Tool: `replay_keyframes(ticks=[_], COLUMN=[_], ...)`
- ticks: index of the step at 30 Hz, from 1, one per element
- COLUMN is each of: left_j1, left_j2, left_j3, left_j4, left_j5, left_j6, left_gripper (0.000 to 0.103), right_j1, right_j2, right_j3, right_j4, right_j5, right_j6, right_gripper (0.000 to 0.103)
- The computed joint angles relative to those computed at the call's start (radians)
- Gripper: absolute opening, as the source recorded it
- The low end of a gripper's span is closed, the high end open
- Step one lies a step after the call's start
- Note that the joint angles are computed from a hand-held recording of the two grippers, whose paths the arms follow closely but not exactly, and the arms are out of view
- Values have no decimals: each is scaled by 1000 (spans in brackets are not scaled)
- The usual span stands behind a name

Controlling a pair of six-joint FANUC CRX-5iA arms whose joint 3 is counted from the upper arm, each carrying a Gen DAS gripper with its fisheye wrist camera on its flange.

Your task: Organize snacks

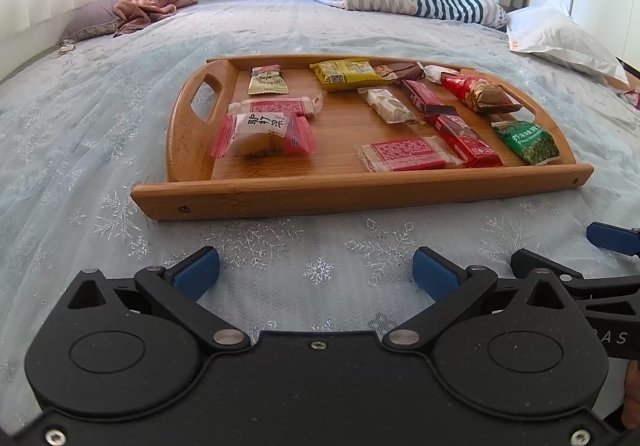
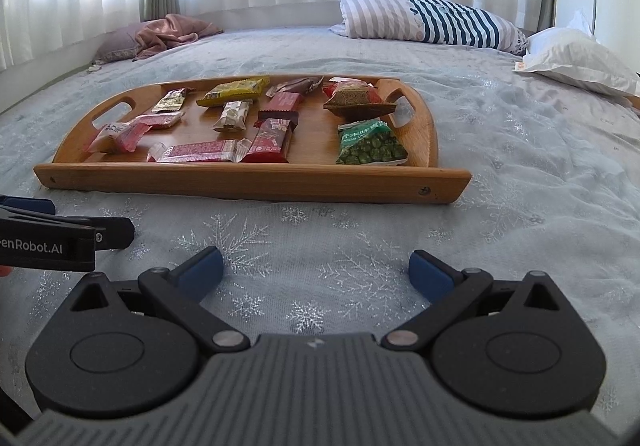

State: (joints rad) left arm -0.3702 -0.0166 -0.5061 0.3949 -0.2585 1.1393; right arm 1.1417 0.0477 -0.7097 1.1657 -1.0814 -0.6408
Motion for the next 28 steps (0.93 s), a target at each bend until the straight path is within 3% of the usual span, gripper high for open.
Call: replay_keyframes(ticks=[28], left_j1=[3], left_j2=[11], left_j3=[24], left_j4=[-44], left_j5=[-12], left_j6=[54], left_gripper=[103], right_j1=[-1], right_j2=[0], right_j3=[0], right_j4=[2], right_j5=[1], right_j6=[0], right_gripper=[103])
